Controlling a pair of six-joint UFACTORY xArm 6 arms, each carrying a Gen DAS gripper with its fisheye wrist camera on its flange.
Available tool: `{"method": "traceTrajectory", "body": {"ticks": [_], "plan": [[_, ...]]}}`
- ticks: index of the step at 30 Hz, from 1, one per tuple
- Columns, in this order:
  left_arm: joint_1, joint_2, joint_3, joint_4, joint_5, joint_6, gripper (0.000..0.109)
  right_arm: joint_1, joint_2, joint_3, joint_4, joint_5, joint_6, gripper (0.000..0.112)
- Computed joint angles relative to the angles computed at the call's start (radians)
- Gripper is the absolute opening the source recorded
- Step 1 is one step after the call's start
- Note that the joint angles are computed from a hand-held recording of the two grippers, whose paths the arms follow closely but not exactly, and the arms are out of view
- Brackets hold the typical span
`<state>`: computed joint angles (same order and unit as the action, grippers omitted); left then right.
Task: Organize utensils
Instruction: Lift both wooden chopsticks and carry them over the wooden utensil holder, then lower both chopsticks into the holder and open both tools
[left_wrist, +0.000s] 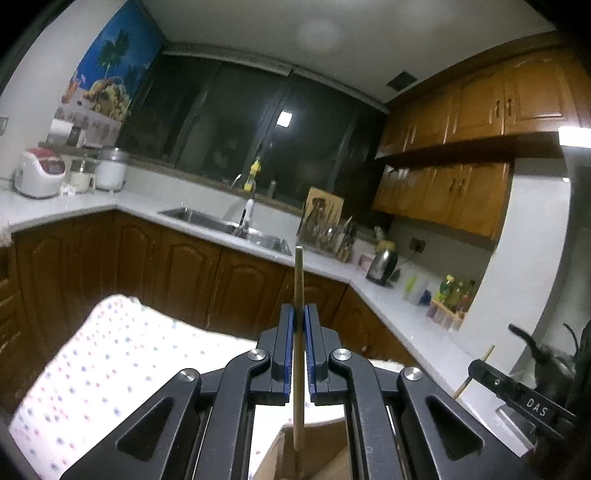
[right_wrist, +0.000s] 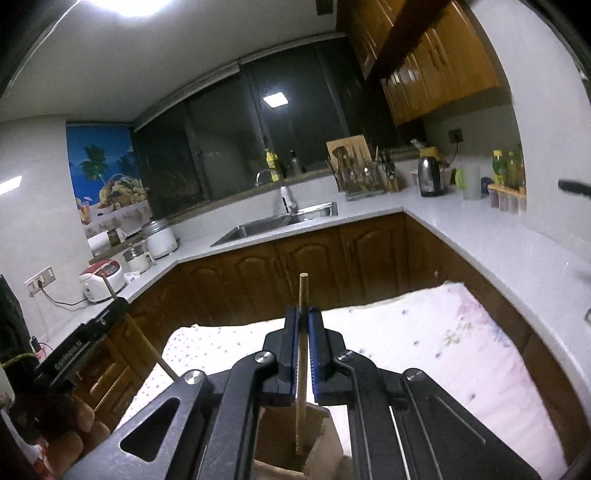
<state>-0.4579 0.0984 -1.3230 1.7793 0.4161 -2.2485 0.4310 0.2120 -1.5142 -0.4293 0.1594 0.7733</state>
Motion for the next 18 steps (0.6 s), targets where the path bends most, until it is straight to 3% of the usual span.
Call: {"method": "traceTrajectory", "body": {"ticks": [5, 10, 14, 18], "plan": [[-0.003, 0.079, -0.065, -0.059, -0.014, 0.041, 0.004, -0.014, 0.018, 0.038, -0.048, -0.055, 0.087, 0.005], [0.044, 0.097, -0.103, -0.168, -0.087, 0.171, 0.004, -0.025, 0.021, 0.056, -0.067, -0.084, 0.124, 0.005], [0.066, 0.082, -0.085, -0.229, -0.115, 0.254, 0.004, -0.014, 0.025, 0.049, 0.101, -0.071, -0.027, 0.005], [0.095, 0.085, -0.102, -0.368, -0.156, 0.398, 0.004, -0.005, 0.020, 0.056, 0.269, -0.051, -0.182, 0.005]]}}
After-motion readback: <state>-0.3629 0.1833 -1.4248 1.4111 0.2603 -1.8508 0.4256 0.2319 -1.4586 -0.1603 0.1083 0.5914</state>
